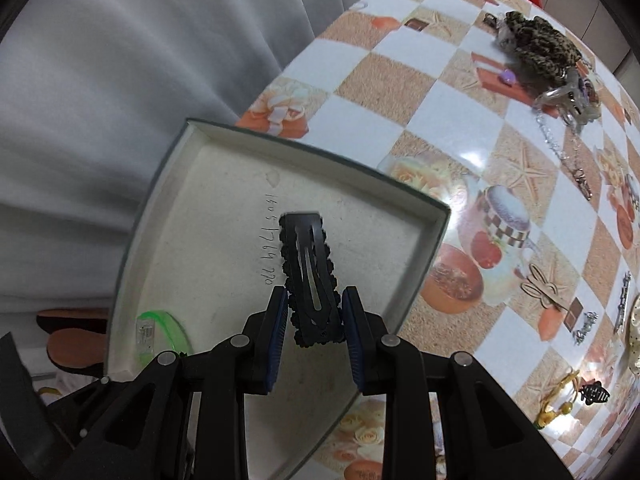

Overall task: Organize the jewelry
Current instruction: 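Carry both items to the white tray and release the black clip from the right tool, then open the left tool to drop the green bangle in the tray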

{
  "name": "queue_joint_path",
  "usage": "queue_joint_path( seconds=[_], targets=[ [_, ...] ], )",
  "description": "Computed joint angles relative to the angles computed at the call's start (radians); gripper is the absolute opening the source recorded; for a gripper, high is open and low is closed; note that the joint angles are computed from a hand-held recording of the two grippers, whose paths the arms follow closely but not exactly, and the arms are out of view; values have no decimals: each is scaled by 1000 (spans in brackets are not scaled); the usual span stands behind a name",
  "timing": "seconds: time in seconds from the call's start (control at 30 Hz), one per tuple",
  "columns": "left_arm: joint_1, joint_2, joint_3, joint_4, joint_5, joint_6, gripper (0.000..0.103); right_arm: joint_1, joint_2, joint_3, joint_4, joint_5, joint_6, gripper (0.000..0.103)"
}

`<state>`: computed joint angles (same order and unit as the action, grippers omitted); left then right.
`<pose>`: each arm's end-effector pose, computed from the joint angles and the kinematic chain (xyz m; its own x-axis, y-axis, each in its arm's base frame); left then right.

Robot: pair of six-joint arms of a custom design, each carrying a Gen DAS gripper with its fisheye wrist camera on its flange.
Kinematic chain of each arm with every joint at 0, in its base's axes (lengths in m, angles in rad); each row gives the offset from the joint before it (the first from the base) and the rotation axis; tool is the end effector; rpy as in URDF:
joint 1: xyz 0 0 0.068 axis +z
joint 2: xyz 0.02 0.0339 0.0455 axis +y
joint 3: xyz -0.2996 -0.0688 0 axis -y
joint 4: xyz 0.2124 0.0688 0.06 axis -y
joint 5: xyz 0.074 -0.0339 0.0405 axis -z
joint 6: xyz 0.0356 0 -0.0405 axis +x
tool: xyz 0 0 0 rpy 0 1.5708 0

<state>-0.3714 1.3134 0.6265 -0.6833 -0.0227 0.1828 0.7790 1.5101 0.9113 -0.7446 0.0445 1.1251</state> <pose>0.1567 -0.0602 0.2075 -0.8327 0.5194 -0.1919 0.5186 0.8530 0.0581 0.1689 0.1645 0.2356 -0.9257 0.3527 -0.1363 0.3261 0.9271 0.1847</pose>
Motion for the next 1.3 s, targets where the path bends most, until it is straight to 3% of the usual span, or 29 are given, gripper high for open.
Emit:
queue_joint_path(
  seconds=[0.43,0.63,0.97,1.2,1.3],
  targets=[
    [-44,21,-32,31,-53,-30,12,-19,71,-44,74,-36,-16,32],
    [-18,18,-6,-3,-50,-20,12,-7,45,-26,65,-27,2,47],
    [-22,24,43,-50,-55,-2,13,41,-113,24,-109,47,98,59],
    [-86,15,93,-118,-55,-37,13,130,-265,-28,-262,87,278,62],
    [-74,15,123,-155,-32,-29,13,248,-331,-34,-358,110,442,62]
  ],
)
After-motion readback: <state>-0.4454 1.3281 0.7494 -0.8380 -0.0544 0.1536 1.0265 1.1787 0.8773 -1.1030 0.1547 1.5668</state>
